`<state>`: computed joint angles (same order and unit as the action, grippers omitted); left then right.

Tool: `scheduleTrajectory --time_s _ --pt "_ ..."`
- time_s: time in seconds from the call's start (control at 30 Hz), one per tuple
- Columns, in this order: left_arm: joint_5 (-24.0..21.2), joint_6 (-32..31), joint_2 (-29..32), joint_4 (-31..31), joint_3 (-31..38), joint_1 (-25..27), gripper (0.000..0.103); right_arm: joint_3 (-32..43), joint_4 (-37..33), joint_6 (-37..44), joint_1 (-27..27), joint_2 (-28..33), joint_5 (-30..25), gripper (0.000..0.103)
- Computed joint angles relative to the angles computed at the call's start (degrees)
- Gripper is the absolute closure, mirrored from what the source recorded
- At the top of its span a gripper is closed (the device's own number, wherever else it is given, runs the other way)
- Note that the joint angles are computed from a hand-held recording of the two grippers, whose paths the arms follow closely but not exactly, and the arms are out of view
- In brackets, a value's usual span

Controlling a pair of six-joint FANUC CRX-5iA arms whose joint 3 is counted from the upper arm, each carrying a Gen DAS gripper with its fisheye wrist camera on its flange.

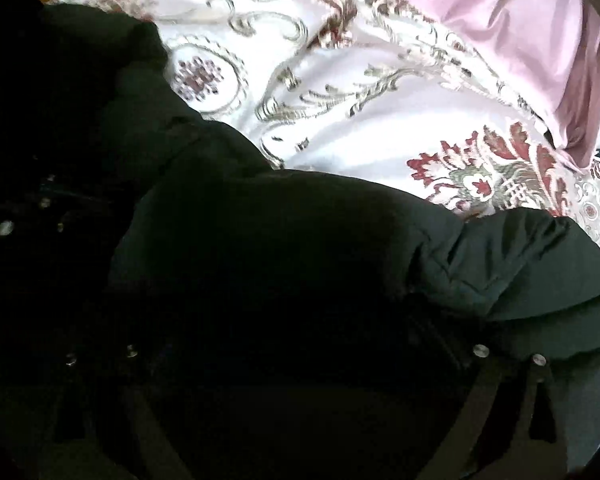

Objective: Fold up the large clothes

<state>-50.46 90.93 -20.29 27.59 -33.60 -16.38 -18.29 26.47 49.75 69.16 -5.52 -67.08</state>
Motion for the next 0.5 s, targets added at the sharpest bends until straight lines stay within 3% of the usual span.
scheduleTrajectory --time_s 0.2,0.3,0.43,0.47,0.5 --pt "-2.03 11.44 -4.42 -10.99 4.05 -4.25 0.098 -5.8 1.1 -4.13 2.1 -10.86 2.85 0.006" --pt "-4.81 19.22 -4.82 -18.48 8.04 -7.59 0.096 -9.52 4.47 -10.98 4.39 -16.37 3.58 0.006" --pt "-7.61 26.49 -7.3 -23.59 10.3 -10.2 0.089 -12.77 9.32 -18.72 8.76 -20.95 2.07 0.006" --pt "-8.28 28.43 -7.88 -24.77 10.91 -11.09 0.081 -13.6 10.7 -20.89 10.36 -22.41 1.21 0.006" --pt "-8.81 29.79 -8.13 -25.74 11.45 -11.82 0.061 -14.44 12.27 -23.05 12.13 -23.85 0.18 0.006"
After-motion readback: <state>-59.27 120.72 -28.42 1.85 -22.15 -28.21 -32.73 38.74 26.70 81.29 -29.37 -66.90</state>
